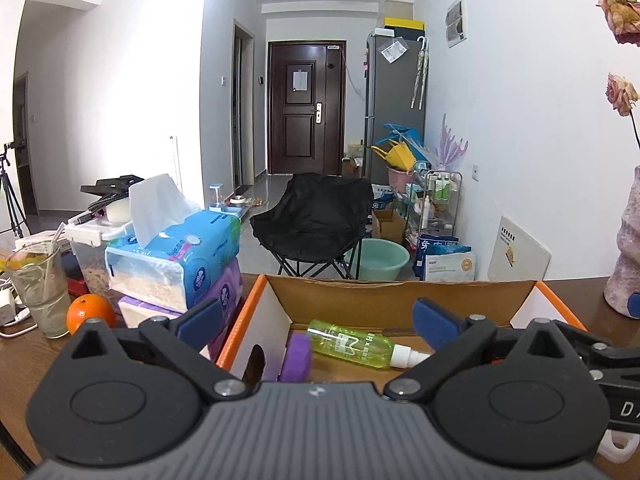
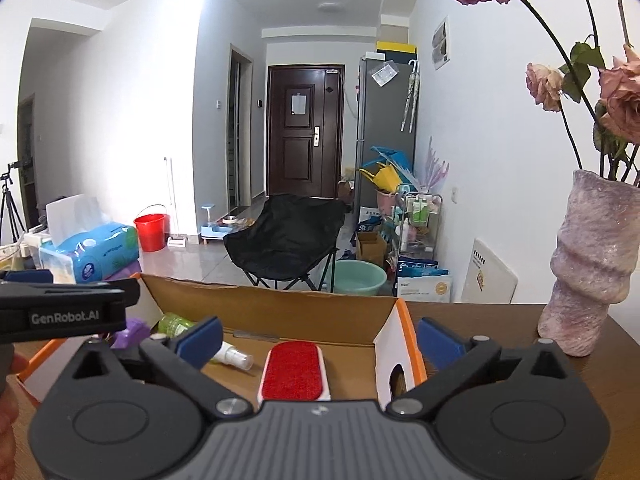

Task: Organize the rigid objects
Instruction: 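Withdraw both open tools from the box back over the table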

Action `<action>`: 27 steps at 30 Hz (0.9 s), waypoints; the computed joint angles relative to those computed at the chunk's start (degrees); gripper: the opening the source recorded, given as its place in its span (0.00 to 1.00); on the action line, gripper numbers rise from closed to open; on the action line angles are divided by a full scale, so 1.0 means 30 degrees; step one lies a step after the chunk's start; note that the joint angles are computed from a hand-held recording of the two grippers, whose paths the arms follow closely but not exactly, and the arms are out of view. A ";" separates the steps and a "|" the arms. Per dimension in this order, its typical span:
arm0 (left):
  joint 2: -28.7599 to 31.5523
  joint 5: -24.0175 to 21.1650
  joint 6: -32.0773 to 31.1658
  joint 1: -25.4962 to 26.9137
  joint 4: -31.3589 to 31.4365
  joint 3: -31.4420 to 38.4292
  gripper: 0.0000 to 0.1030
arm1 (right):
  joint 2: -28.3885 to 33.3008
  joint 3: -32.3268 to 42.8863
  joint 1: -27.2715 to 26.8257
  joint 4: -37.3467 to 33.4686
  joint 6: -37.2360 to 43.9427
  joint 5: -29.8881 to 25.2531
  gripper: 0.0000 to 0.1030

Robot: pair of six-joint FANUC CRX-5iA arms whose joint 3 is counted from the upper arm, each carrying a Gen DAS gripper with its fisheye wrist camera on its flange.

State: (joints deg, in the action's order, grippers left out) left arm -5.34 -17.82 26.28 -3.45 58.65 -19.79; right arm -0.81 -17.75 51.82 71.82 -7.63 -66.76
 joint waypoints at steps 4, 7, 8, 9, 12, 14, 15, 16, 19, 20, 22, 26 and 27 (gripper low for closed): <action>0.0036 0.0031 0.0477 0.0073 -0.0497 0.0097 1.00 | -0.0100 -0.0089 -0.0036 -0.0006 0.0046 0.0036 1.00; 0.0025 0.0051 0.0559 0.0075 -0.0610 0.0107 1.00 | -0.0090 -0.0057 -0.0018 0.0039 -0.0054 -0.0041 1.00; 0.0034 0.0026 0.0589 0.0087 -0.0628 0.0121 1.00 | -0.0090 -0.0058 0.0010 0.0062 -0.0112 -0.0095 1.00; 0.0028 0.0011 0.0585 0.0096 -0.0622 0.0113 1.00 | -0.0088 -0.0060 0.0021 0.0095 -0.0168 -0.0139 1.00; -0.0010 0.0016 0.0611 0.0090 -0.0630 0.0084 1.00 | -0.0084 -0.0104 0.0171 0.0304 -0.0375 -0.0346 1.00; -0.0005 -0.0019 0.0513 0.0094 -0.0561 0.0084 1.00 | -0.0145 -0.0188 0.0260 0.0412 -0.0456 -0.0498 1.00; -0.0049 -0.0012 0.0363 0.0079 -0.0439 0.0014 1.00 | -0.0181 -0.0247 0.0341 0.0491 -0.0544 -0.0620 1.00; -0.0103 0.0006 0.0338 0.0072 -0.0434 -0.0030 1.00 | -0.0222 -0.0279 0.0394 0.0534 -0.0575 -0.0691 1.00; -0.0371 0.0091 -0.0210 0.0038 0.0059 -0.0394 1.00 | -0.0409 -0.0488 0.0636 0.0677 -0.0773 -0.0947 1.00; -0.0478 0.0098 -0.0262 0.0035 0.0110 -0.0506 1.00 | -0.0493 -0.0567 0.0712 0.0711 -0.0845 -0.1029 1.00; -0.0669 0.0042 -0.0326 0.0089 0.0162 -0.0691 1.00 | -0.0582 -0.0656 0.0875 0.0742 -0.0970 -0.1211 1.00; -0.1084 -0.0099 -0.0396 0.0227 0.0112 -0.1075 1.00 | -0.0727 -0.0780 0.1278 0.0626 -0.0998 -0.1571 1.00; -0.1195 -0.0209 -0.0295 0.0290 0.0014 -0.1128 1.00 | -0.0765 -0.0818 0.1421 0.0607 -0.1015 -0.1695 1.00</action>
State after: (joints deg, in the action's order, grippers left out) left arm -8.92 -18.45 25.40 -2.58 58.69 -23.17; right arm -3.10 -20.20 56.08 73.64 -10.68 -71.85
